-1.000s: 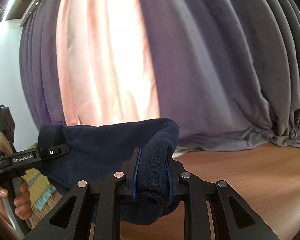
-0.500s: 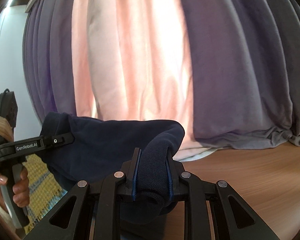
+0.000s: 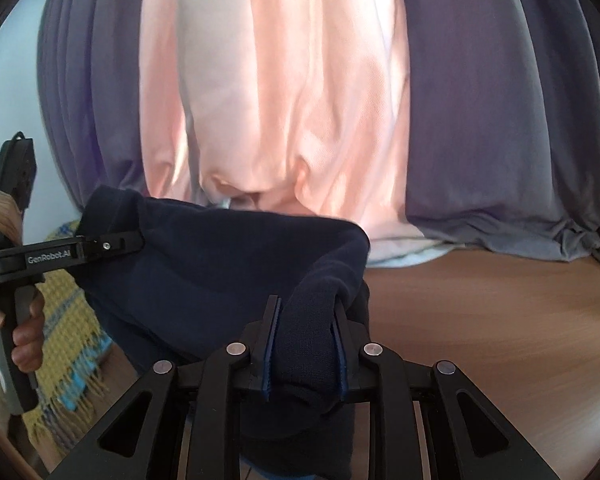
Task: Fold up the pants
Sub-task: 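Carry the bundle with both grippers onto the stack of folded navy clothes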
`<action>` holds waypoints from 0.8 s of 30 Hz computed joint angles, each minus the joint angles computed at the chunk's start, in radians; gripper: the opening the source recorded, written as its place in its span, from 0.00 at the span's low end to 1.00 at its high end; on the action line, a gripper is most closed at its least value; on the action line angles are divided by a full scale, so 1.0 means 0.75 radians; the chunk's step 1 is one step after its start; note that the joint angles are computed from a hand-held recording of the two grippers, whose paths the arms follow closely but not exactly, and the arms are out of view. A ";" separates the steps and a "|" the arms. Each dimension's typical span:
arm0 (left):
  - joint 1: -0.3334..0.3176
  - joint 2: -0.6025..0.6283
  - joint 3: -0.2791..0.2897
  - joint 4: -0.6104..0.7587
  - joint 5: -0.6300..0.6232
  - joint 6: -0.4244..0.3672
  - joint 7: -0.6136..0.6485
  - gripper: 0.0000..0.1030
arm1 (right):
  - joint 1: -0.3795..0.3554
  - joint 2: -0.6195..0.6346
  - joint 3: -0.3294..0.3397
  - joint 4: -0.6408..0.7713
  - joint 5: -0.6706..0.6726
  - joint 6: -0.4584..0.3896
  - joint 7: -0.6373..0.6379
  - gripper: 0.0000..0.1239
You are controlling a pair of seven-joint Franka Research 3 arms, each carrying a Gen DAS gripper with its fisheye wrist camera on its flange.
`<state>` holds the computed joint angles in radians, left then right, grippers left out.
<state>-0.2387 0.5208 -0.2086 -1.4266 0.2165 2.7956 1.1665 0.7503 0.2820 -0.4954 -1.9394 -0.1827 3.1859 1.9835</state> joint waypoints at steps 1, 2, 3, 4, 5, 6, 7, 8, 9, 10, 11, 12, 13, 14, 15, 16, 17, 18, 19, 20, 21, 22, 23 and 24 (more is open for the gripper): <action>-0.008 -0.001 0.011 0.001 0.013 -0.009 -0.003 0.33 | -0.024 -0.003 0.029 -0.002 0.009 -0.014 -0.016 0.22; -0.013 0.000 0.017 0.002 0.021 -0.016 -0.006 0.34 | -0.032 -0.003 0.039 0.001 0.008 -0.038 -0.017 0.22; -0.015 -0.002 0.020 0.002 0.027 -0.023 -0.007 0.35 | -0.034 -0.004 0.041 0.003 -0.004 -0.062 -0.002 0.22; -0.019 -0.003 0.027 0.002 0.036 -0.028 -0.013 0.37 | -0.023 -0.006 0.027 0.003 -0.027 -0.092 0.029 0.25; -0.025 -0.004 0.035 0.003 0.047 -0.035 -0.020 0.39 | -0.015 -0.002 0.014 0.008 -0.048 -0.119 0.065 0.25; -0.032 -0.004 0.045 0.006 0.062 -0.044 -0.027 0.40 | -0.012 -0.001 0.009 0.018 -0.063 -0.149 0.101 0.27; -0.034 -0.005 0.048 0.006 0.070 -0.051 -0.030 0.41 | 0.015 -0.004 -0.025 0.017 -0.102 -0.173 0.162 0.30; -0.037 -0.007 0.053 0.005 0.080 -0.056 -0.036 0.44 | 0.081 -0.002 -0.104 0.019 -0.184 -0.197 0.260 0.32; -0.042 -0.009 0.061 0.006 0.094 -0.063 -0.044 0.45 | 0.127 -0.002 -0.161 0.020 -0.257 -0.217 0.337 0.35; -0.045 -0.012 0.065 0.006 0.104 -0.071 -0.050 0.47 | 0.161 0.000 -0.204 0.025 -0.325 -0.236 0.400 0.35; -0.050 -0.016 0.071 0.006 0.117 -0.082 -0.059 0.49 | 0.179 0.005 -0.228 0.036 -0.378 -0.261 0.445 0.35; -0.054 -0.021 0.077 0.003 0.130 -0.089 -0.068 0.51 | 0.178 0.005 -0.229 0.042 -0.408 -0.283 0.472 0.35; -0.055 -0.028 0.080 0.000 0.141 -0.098 -0.073 0.53 | 0.168 0.003 -0.219 0.048 -0.428 -0.304 0.491 0.35; -0.060 -0.038 0.087 -0.007 0.158 -0.105 -0.082 0.56 | 0.163 0.004 -0.215 0.057 -0.453 -0.332 0.515 0.35; -0.067 -0.052 0.098 -0.017 0.182 -0.113 -0.094 0.57 | 0.153 0.002 -0.204 0.064 -0.470 -0.356 0.532 0.35; -0.071 -0.060 0.102 -0.022 0.201 -0.123 -0.098 0.58 | 0.133 -0.001 -0.180 0.071 -0.473 -0.378 0.529 0.35; -0.075 -0.071 0.108 -0.030 0.221 -0.128 -0.108 0.59 | 0.107 -0.005 -0.151 0.078 -0.467 -0.394 0.515 0.35; -0.082 -0.091 0.119 -0.049 0.249 -0.127 -0.126 0.60 | 0.087 -0.010 -0.128 0.081 -0.468 -0.402 0.513 0.35; -0.082 -0.102 0.122 -0.059 0.268 -0.129 -0.136 0.62 | 0.084 -0.019 -0.125 0.079 -0.501 -0.402 0.541 0.35; -0.082 -0.120 0.125 -0.076 0.288 -0.127 -0.144 0.62 | 0.102 -0.029 -0.144 0.078 -0.572 -0.402 0.598 0.37; -0.082 -0.133 0.126 -0.089 0.305 -0.125 -0.153 0.64 | 0.110 -0.037 -0.151 0.080 -0.628 -0.407 0.638 0.37; -0.083 -0.149 0.128 -0.104 0.325 -0.124 -0.162 0.65 | 0.111 -0.046 -0.150 0.082 -0.669 -0.414 0.666 0.37; -0.080 -0.159 0.126 -0.111 0.339 -0.124 -0.164 0.66 | 0.105 -0.058 -0.142 0.081 -0.698 -0.412 0.687 0.37; -0.081 -0.169 0.126 -0.120 0.353 -0.122 -0.174 0.66 | 0.096 -0.068 -0.132 0.079 -0.721 -0.404 0.703 0.37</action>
